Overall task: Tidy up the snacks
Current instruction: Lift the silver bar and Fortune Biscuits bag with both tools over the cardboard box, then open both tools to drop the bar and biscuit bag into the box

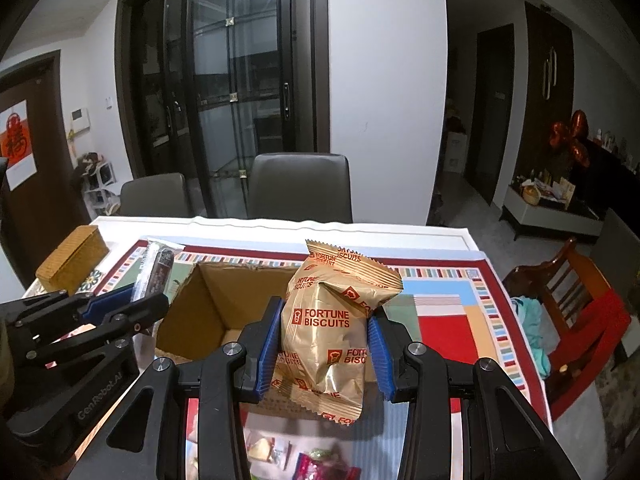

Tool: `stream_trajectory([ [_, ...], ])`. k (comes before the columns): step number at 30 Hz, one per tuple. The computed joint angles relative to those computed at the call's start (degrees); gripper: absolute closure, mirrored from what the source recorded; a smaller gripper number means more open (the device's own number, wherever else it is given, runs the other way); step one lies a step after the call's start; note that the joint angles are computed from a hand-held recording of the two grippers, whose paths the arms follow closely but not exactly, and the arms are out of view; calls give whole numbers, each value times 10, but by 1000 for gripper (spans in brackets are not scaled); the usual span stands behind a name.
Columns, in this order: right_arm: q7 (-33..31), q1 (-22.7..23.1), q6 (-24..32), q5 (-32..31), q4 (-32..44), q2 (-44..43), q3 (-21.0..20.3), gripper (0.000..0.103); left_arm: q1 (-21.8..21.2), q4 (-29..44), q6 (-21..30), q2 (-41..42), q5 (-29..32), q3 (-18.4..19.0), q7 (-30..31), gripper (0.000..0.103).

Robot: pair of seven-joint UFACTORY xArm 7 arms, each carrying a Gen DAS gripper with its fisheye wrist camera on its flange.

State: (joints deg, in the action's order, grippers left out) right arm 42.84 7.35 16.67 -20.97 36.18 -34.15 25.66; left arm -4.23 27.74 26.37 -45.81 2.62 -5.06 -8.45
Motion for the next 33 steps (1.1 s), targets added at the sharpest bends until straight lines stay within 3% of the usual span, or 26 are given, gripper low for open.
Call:
stream_trajectory([
  [7,-3,-1,4,-3,29,51,-8,61,-6,22,-8,46,-8,13,11,85],
  [14,-42,39,19,16,61,109,-51,61,-11,40,-2,86,-21,24,28,85],
  [28,-34,60,36,-10,91,158,-68,61,-6,56,13,119,-28,26,34,84],
  [30,-35,63,31,-10,89,156,-72,56,-3,56,12,117,-28,24,33,84],
  [32,-36,65,30,-7,89,154,-73,38,0,59,14,114,-25,22,31,80],
  [33,-28,60,29,-15,88,152,-68,34,1,59,15,112,-24,22,31,76],
])
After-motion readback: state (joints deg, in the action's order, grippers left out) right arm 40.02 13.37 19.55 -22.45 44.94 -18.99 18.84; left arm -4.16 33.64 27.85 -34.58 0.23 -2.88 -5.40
